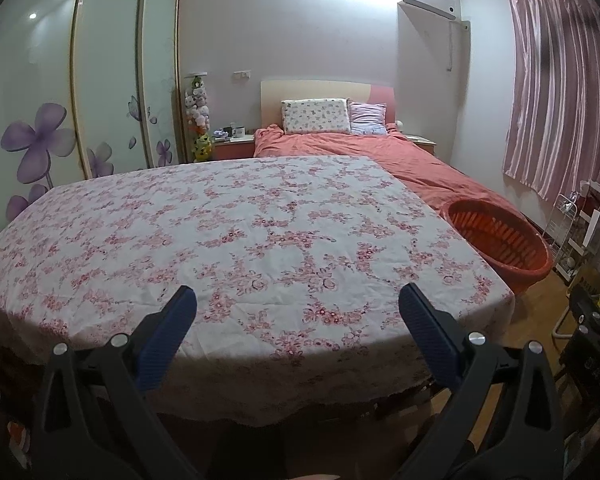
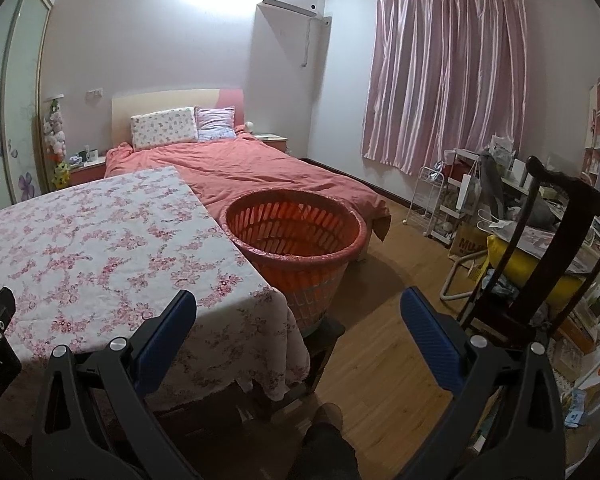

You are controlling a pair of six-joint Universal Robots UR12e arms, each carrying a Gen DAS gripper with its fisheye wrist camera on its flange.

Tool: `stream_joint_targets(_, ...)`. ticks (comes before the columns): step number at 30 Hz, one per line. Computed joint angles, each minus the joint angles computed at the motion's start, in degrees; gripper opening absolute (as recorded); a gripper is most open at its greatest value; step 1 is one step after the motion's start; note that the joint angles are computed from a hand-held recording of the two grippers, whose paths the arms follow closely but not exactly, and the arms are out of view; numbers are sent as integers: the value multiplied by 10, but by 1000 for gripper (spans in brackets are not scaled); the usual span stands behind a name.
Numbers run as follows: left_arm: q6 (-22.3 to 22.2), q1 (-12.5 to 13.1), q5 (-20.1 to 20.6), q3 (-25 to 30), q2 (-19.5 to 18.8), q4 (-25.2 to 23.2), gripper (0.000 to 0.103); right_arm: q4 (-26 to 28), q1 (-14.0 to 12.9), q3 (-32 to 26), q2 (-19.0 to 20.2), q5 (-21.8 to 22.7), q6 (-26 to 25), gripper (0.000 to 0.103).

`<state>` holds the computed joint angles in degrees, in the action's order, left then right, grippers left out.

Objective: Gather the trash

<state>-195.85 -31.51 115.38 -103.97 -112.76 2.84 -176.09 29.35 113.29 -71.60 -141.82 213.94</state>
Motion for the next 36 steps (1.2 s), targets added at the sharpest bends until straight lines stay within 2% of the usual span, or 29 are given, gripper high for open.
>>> stream_joint_targets(36, 16, -10, -20, 7, -1, 14, 99, -11, -4, 2, -4, 8, -5, 101)
